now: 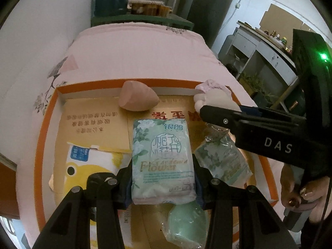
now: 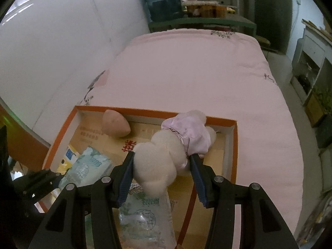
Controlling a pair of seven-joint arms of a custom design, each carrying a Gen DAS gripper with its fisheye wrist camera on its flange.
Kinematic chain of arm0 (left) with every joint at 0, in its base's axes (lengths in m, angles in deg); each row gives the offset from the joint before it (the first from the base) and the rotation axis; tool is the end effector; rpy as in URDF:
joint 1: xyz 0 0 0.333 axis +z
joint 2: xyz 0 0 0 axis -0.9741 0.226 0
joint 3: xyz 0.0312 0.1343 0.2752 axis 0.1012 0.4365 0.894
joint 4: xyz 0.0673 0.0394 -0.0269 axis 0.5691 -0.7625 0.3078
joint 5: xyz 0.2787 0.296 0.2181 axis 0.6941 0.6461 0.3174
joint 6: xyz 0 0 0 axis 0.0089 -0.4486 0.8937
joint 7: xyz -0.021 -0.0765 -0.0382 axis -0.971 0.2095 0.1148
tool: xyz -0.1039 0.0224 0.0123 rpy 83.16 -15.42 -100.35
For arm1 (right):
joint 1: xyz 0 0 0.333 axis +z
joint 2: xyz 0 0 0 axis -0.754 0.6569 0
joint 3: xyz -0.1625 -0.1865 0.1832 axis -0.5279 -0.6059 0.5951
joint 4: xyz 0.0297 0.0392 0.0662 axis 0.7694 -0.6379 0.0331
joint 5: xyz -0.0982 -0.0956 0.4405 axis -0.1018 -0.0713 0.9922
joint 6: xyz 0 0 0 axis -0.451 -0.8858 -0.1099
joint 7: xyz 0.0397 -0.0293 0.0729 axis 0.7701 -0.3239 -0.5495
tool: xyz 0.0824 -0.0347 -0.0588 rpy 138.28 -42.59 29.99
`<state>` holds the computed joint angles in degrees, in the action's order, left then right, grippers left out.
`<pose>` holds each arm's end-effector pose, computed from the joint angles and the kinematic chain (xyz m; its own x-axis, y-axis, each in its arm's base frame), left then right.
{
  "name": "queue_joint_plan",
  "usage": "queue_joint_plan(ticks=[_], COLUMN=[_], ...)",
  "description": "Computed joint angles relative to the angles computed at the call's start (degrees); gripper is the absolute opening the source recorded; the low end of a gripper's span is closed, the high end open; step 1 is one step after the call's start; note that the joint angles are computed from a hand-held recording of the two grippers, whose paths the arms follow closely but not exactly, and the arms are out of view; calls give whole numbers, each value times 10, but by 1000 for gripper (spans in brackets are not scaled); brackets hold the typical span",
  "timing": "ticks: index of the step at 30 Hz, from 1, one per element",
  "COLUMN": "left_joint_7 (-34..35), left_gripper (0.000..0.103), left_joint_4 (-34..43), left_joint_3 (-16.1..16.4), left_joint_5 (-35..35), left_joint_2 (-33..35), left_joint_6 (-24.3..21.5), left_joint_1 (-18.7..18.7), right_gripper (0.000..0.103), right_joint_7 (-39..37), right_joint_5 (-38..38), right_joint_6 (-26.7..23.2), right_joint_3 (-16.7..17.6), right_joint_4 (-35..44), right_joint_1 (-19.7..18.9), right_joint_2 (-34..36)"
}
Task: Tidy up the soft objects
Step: 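Open both tools to drop the tissue pack and teddy bear into the tray, then move both open tools back from the tray to the remaining pile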
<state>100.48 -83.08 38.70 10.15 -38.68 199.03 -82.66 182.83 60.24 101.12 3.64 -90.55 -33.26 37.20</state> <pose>0.5535 -0.1043 0.4092 -0.6053 -0.7646 0.2214 -0.7345 0.4292 -0.5257 0.5134 0.2156 0.4463 -0.1786 -0.9637 -0.1985 -0.7973 0.2600 -0.5447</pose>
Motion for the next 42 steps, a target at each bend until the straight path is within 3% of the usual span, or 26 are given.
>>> queue_joint_plan(ticks=[5, 9, 22, 26, 42], left_joint_7=[-9, -5, 13, 18, 46], left_gripper=[47, 48, 68, 69, 69], left_joint_4=[13, 21, 12, 8, -33], left_joint_3=[2, 3, 5, 6, 25], left_joint_5=[-3, -10, -35, -33, -61], left_joint_2=[13, 19, 4, -2, -63], left_joint_6=[-23, -36, -32, -31, -16], left_joint_1=[4, 9, 12, 11, 5], right_gripper=[55, 63, 67, 73, 73], right_joint_7=[-4, -10, -13, -10, 21], right_joint_5=[7, 13, 29, 29, 4], right_joint_6=[5, 9, 21, 27, 16], right_joint_3=[-3, -4, -4, -2, 11], right_joint_4=[0, -1, -12, -15, -28], right_joint_1=[2, 4, 5, 6, 5], right_joint_2=[6, 8, -2, -10, -46])
